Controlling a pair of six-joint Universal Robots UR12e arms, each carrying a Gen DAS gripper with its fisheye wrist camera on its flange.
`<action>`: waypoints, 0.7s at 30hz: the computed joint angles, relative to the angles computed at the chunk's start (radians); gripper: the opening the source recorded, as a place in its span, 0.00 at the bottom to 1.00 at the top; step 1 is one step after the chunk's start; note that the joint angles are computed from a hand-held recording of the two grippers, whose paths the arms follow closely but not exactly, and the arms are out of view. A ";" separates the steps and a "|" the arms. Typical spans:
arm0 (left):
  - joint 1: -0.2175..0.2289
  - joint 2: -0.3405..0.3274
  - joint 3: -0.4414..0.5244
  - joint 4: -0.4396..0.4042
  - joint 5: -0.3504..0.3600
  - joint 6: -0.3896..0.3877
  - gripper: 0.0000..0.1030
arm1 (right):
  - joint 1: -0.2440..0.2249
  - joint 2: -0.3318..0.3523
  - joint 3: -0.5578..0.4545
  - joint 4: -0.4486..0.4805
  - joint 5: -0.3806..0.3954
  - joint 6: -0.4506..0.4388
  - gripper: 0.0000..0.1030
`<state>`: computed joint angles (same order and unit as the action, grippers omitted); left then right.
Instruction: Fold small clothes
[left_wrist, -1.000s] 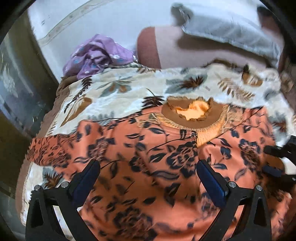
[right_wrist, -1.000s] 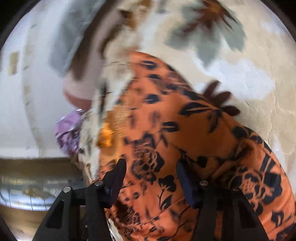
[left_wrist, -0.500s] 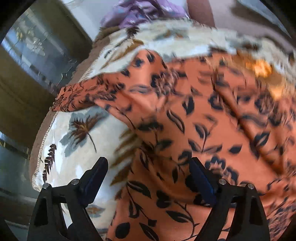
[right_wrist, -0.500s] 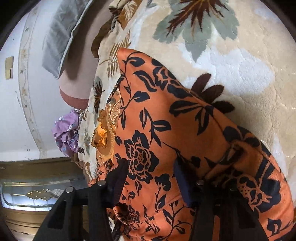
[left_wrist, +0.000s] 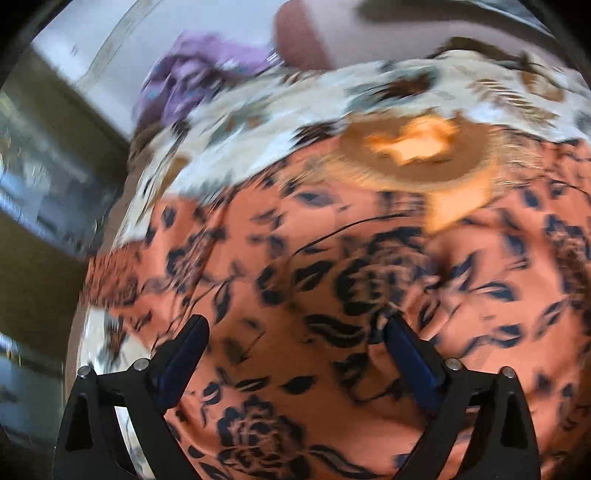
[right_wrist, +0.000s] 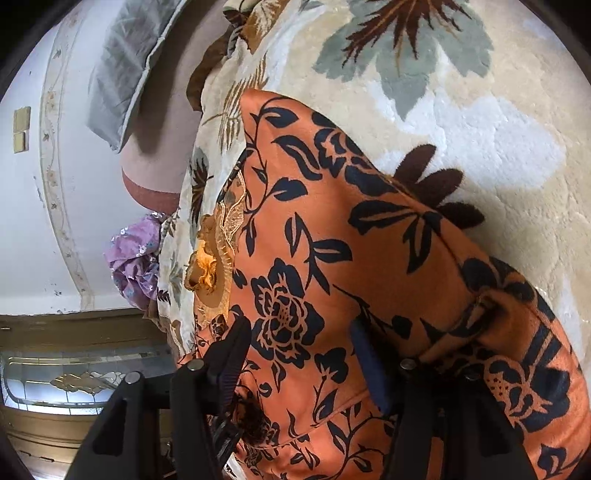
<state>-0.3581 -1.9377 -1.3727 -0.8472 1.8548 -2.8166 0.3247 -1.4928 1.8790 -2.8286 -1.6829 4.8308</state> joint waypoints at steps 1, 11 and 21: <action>0.009 0.000 0.002 -0.009 -0.003 -0.013 0.94 | 0.000 0.001 -0.003 0.004 0.001 -0.004 0.60; 0.156 0.064 -0.039 -0.116 -0.044 -0.144 0.94 | 0.013 0.006 -0.020 0.036 -0.031 -0.019 0.60; 0.030 -0.048 0.113 0.030 -0.038 -0.049 0.95 | 0.017 0.011 -0.035 0.063 -0.046 -0.024 0.60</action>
<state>-0.3281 -1.9855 -1.2595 -0.8175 1.8168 -2.8656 0.3415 -1.4820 1.8443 -2.7652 -1.7289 4.8065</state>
